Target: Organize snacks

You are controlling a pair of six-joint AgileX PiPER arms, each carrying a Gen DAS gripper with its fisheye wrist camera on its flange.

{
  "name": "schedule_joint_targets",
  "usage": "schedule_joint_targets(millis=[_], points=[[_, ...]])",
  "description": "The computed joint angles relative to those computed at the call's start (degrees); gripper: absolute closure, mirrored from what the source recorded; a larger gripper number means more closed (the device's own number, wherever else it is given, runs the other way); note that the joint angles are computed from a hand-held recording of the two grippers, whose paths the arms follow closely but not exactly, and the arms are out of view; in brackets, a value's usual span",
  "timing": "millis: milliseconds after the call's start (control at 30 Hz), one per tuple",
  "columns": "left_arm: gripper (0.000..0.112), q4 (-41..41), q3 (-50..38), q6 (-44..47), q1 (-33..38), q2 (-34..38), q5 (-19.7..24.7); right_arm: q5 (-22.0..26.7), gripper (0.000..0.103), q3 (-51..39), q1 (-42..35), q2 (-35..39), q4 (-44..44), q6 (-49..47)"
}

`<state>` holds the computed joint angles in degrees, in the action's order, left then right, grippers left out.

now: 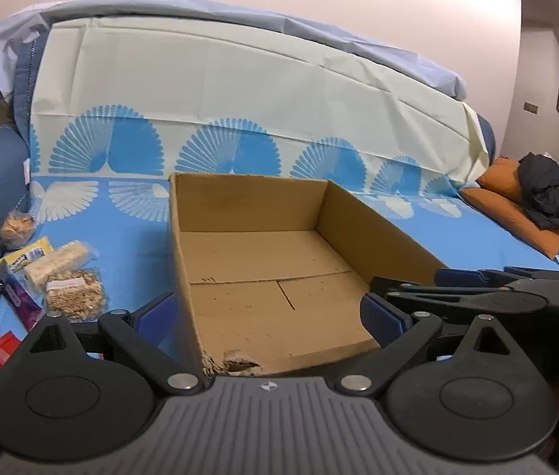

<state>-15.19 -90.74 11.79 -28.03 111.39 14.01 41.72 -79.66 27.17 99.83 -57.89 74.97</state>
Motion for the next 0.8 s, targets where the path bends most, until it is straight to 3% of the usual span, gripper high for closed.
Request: schedule_joint_targets(millis=[233, 333, 433, 533, 600, 667, 800], points=[[0.014, -14.8, -0.5, 13.4, 1.4, 0.1, 2.7, 0.1, 0.034, -0.1, -0.1, -0.1, 0.9, -1.2], [0.021, -24.3, -0.1, 21.0, 2.4, -0.2, 3.7, -0.2, 0.034, 0.1, -0.1, -0.3, 0.6, -0.5], [0.034, -27.1, 0.1, 23.9, 2.7, -0.4, 4.4, 0.1, 0.034, -0.8, 0.0, -0.1, 1.4, -1.6], [0.059, -26.0, 0.5, 23.8, 2.9, -1.0, 4.8, 0.1, 0.036, -1.3, 0.7, 0.3, 0.7, -1.8], [0.084, -25.4, 0.2, 23.6, 3.4, -1.2, 5.9, 0.6, 0.045, -2.2, 1.6, 1.0, 0.0, -2.9], [0.090, -25.6, -0.2, 23.8, 4.2, -1.5, 7.3, 0.2, 0.055, -3.2, 2.0, 1.3, 0.8, -5.0], [0.091, -24.8, -3.7, 23.6, 7.6, -2.1, 14.2, 0.0, 0.058, -5.9, 3.6, 2.5, 2.3, -7.6]])
